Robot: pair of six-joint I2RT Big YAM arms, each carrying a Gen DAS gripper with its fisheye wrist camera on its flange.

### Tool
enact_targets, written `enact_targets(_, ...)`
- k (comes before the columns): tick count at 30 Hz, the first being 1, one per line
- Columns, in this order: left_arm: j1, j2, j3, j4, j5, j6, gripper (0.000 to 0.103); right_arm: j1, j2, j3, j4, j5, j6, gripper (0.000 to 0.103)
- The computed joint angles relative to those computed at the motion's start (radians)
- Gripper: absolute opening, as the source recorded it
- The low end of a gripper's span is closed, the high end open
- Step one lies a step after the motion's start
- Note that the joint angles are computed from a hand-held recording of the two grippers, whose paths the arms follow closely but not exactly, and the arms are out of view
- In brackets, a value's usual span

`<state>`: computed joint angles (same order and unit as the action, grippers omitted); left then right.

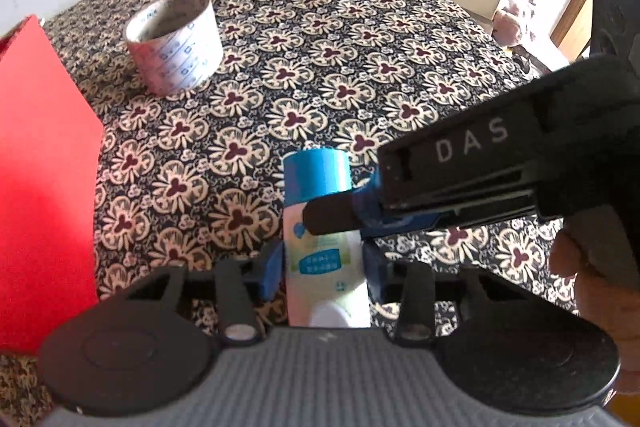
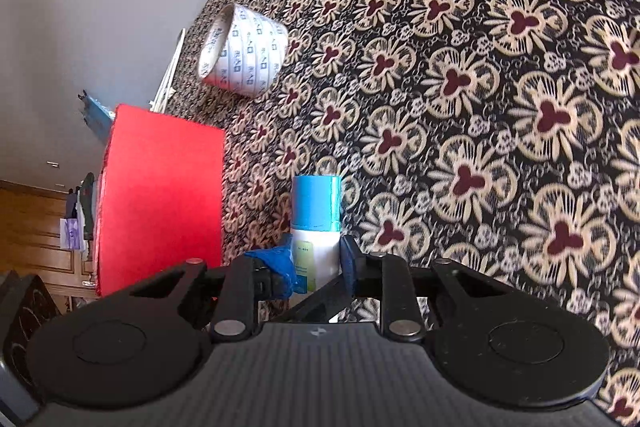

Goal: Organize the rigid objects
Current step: 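Carry the held white tube with the right gripper over the red box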

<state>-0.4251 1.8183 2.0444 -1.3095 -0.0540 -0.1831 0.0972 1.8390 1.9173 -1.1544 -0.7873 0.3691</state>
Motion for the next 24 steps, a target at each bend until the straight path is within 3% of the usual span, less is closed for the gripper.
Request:
enact_targets(6, -0.005, -0.023, 0.012, -0.002, -0.027, 0.010, 0.041, 0.005, -0.037, -0.018, 0.033, -0.012, 0.011, 0.006)
enact_targets(13, 0.014, -0.093, -0.003, 0.068, -0.051, 0.028, 0.041, 0.021, -0.078, 0.007, 0.104, -0.024, 0.045, 0.006)
enact_targets(24, 0.146, -0.242, -0.056, 0.176, -0.033, 0.110, 0.041, 0.162, -0.100, 0.093, 0.289, 0.072, 0.111, 0.007)
